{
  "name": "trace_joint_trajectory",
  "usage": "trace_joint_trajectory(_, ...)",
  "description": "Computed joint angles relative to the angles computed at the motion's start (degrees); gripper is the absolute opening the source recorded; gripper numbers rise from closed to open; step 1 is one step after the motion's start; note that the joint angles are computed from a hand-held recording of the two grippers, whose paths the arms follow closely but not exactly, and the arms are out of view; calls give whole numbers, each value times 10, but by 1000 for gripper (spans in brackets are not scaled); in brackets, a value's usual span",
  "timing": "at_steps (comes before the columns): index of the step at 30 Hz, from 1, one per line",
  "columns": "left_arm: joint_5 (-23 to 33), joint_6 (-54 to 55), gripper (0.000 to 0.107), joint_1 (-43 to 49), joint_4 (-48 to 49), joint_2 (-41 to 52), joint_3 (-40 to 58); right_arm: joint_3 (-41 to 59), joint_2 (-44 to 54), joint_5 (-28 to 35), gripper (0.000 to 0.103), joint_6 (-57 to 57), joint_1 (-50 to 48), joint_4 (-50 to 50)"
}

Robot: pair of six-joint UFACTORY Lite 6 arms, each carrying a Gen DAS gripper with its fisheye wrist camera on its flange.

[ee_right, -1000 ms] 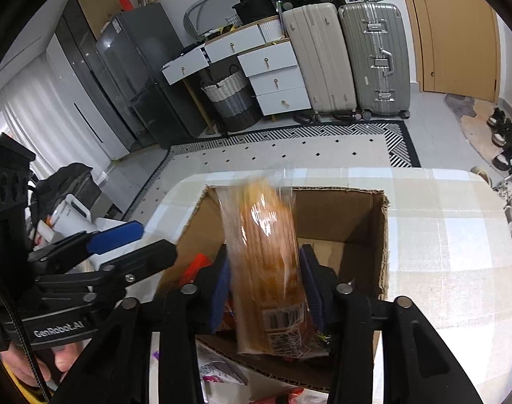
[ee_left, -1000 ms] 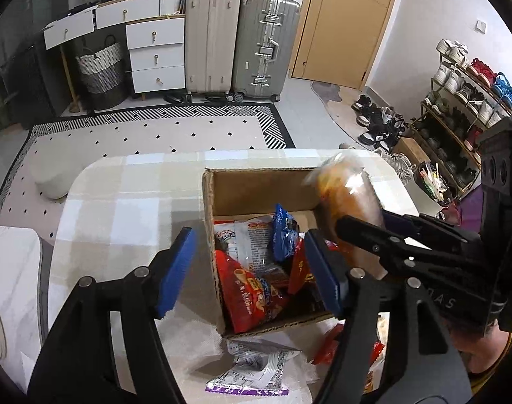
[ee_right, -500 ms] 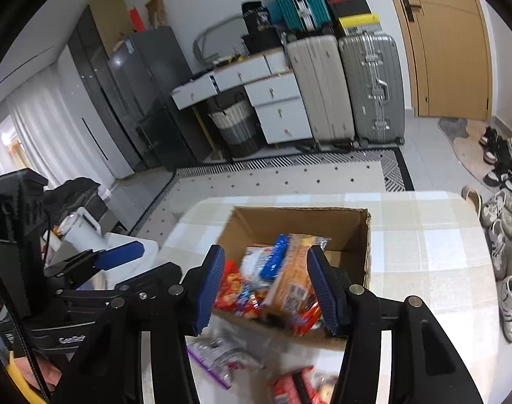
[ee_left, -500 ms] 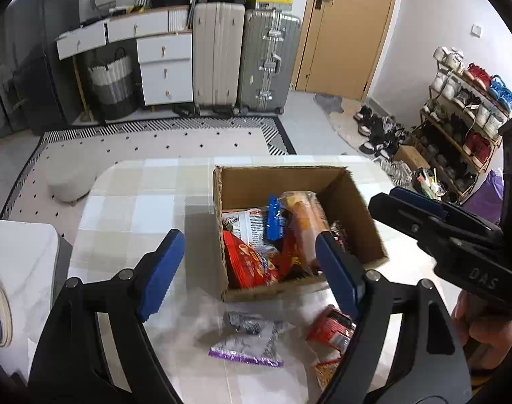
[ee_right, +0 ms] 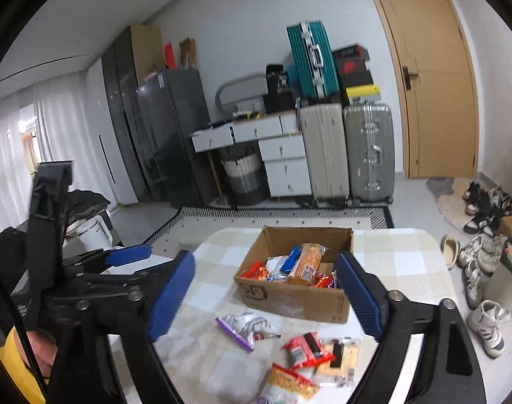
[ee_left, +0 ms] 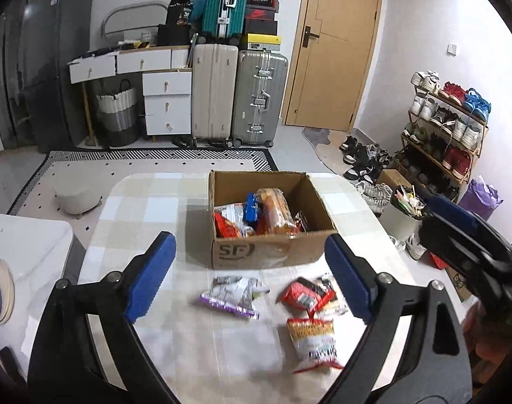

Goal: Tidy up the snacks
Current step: 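Move both tools back toward the remaining snacks on the table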

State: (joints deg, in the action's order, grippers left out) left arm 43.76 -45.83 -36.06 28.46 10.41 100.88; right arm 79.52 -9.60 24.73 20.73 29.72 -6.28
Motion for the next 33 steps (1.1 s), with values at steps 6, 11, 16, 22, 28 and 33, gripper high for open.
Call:
trace_joint_trajectory(6, 29, -141, 102, -105, 115, -145, -154, -158, -199, 35, 100, 359, 148, -335)
trace_joint_trajectory(11, 146, -300, 102, -265, 252, -258, -256, -211, -267, 290, 102, 593, 418, -618)
trace_joint_trajectory(16, 316, -442, 102, -468, 326, -334, -336, -260, -317, 448, 102, 681, 599, -664)
trace_joint_trajectory(22, 387, -562, 102, -596, 298, -360, -419, -322, -340, 562, 102, 762, 722, -670)
trace_joint_trajectory(28, 293, -568, 102, -545, 267, -324, -454, -379, -374, 499, 102, 774, 659, -648)
trace_joint_trajectory(33, 188, -519, 102, -443, 260, -280, -444, -428, -405, 405, 102, 759, 561, -633)
